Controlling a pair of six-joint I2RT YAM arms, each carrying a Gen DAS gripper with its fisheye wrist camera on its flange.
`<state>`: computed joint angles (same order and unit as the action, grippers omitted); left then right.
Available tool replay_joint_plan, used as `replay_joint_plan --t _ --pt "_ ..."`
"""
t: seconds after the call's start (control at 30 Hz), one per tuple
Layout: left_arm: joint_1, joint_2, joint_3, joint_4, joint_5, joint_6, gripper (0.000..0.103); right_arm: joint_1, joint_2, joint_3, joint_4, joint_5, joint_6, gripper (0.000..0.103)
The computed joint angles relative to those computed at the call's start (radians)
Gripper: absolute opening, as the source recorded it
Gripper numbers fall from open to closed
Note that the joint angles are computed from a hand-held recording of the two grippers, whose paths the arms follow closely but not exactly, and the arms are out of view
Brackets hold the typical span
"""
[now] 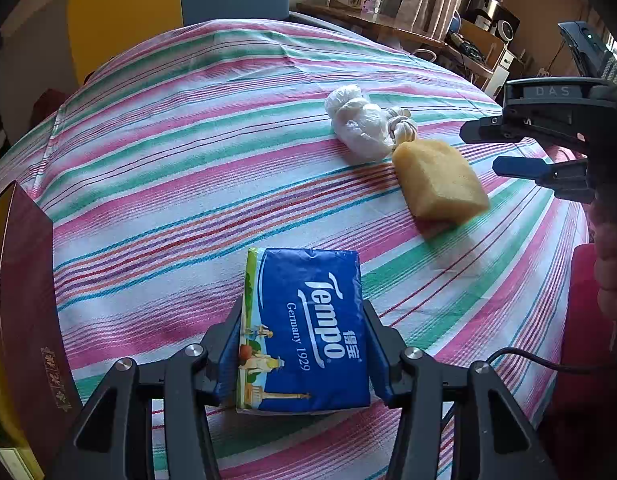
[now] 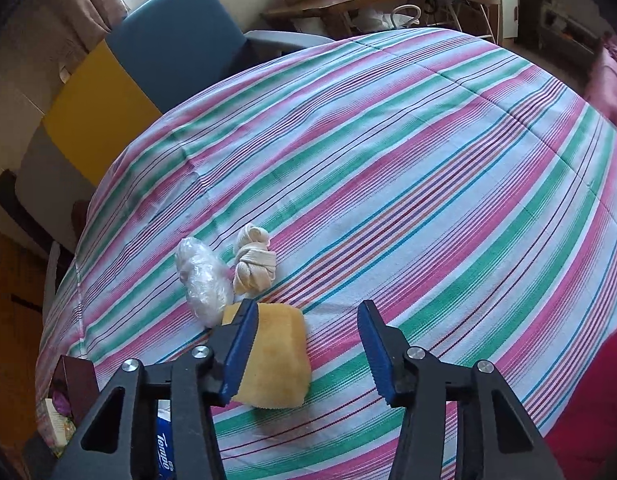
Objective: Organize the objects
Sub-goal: 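Carry the Tempo pack over the gold tray with left tool while right tool grasps the white sock bundle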
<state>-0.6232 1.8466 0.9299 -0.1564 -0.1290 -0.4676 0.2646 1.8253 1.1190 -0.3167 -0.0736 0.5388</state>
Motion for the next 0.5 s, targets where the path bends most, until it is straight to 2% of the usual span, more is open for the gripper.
replay_joint_plan --t 0.17,0.23,0.3,0.43,0.47,0.5 --pt "0.002 -0.022 -0.036 0.035 0.004 0.006 0.053 0.027 0.092 0.162 -0.095 0.049 -0.059 0.053" --pt "0.001 -0.016 -0.031 0.038 0.004 0.003 0.053 0.039 0.169 0.271 -0.148 0.076 -0.091 0.053" --pt "0.003 -0.009 -0.026 0.044 0.009 -0.003 0.052 0.045 0.265 0.395 -0.217 0.058 -0.127 0.053" --pt "0.012 -0.023 -0.050 0.061 0.021 0.001 0.052 0.077 0.427 0.585 -0.314 0.130 -0.180 0.053" --pt "0.014 -0.025 -0.052 0.064 0.023 0.004 0.052 0.077 0.456 0.613 -0.321 0.111 -0.195 0.048" --pt "0.016 -0.026 -0.054 0.066 0.025 0.006 0.052 0.078 0.462 0.615 -0.313 0.084 -0.215 0.033"
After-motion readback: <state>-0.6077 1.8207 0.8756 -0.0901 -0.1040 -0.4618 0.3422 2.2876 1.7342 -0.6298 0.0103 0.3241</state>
